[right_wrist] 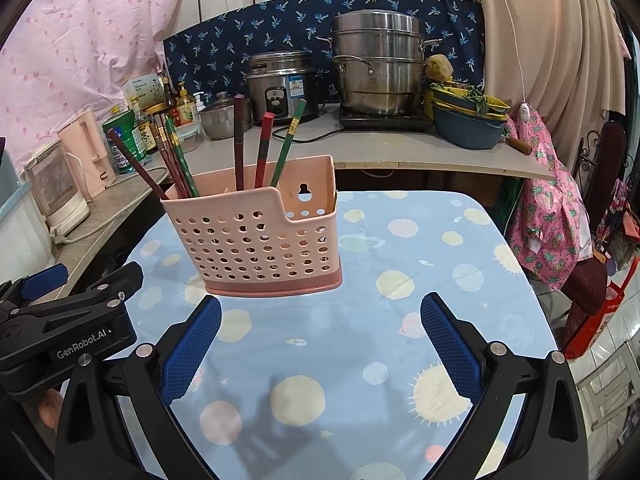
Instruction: Organize utensils
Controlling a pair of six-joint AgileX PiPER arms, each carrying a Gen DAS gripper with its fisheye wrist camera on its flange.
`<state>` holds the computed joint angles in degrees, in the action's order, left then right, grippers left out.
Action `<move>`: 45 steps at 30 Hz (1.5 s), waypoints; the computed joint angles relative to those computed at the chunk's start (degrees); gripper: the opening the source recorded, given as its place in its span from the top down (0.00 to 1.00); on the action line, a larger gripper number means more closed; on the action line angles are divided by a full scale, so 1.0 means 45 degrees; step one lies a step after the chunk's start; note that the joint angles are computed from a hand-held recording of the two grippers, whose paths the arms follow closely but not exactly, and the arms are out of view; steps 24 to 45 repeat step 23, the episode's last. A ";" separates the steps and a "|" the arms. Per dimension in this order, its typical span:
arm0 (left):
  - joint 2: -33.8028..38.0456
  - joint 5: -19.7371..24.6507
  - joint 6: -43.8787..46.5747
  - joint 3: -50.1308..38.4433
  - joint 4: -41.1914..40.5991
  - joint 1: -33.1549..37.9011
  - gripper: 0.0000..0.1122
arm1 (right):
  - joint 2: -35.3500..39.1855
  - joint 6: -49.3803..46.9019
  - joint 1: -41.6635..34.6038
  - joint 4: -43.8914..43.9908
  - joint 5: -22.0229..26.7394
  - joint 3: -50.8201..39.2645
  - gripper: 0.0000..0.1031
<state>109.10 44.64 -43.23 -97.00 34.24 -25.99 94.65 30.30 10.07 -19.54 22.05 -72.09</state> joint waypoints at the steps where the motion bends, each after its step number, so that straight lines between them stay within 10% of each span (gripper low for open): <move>1: 0.0020 -0.0014 0.0020 -0.0014 -0.0009 0.0019 0.16 | 0.0009 0.0022 0.0002 -0.0022 0.0011 -0.0008 0.07; 45: 0.0343 -0.0064 0.0282 -0.0451 -0.0235 0.0146 0.15 | 0.0417 -0.0099 0.0027 -0.0040 0.0365 -0.0709 0.07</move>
